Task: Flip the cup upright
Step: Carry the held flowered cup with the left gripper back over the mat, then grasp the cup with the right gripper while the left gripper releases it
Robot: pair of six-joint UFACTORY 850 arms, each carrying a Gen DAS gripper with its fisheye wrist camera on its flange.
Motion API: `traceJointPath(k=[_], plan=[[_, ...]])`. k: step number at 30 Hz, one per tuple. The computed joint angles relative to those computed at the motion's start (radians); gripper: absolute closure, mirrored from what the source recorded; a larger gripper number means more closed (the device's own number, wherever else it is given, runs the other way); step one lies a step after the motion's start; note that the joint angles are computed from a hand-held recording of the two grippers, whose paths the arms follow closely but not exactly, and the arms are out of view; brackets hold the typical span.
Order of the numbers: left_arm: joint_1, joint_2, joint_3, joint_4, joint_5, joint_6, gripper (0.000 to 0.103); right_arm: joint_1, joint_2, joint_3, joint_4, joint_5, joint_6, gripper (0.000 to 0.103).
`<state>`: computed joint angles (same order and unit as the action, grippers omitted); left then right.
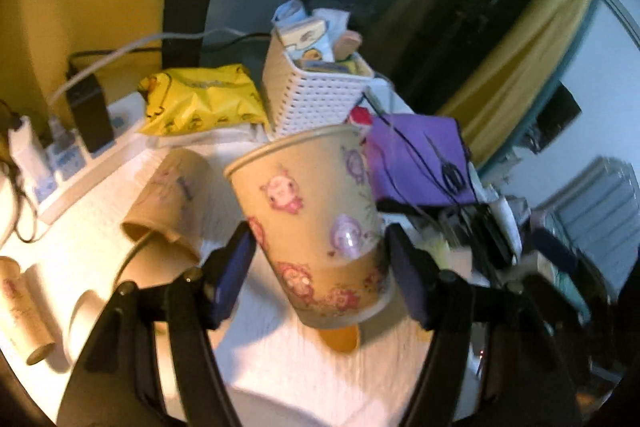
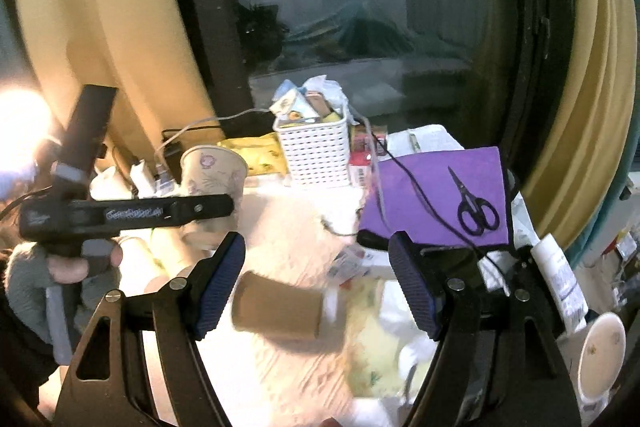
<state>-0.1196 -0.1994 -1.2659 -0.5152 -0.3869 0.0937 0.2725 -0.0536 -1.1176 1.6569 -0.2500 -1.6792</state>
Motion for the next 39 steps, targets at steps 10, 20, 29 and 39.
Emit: traceJointPath(k=[10, 20, 29, 39], plan=[[0.005, 0.266, 0.304, -0.204, 0.069, 0.365, 0.035, 0.132, 0.126, 0.152, 0.157, 0.117, -0.097, 0.026], [0.023, 0.575, 0.642, -0.496, 0.121, 0.883, 0.035, 0.283, 0.217, 0.313, 0.620, 0.092, -0.462, 0.026], [0.070, 0.771, 0.837, -0.685, 0.091, 1.169, 0.035, 0.394, 0.261, 0.425, 0.771, 0.022, -0.505, 0.026], [0.031, 0.914, 0.933, -0.709, 0.130, 1.225, 0.035, 0.475, 0.245, 0.451, 0.732, -0.075, -0.469, 0.026]])
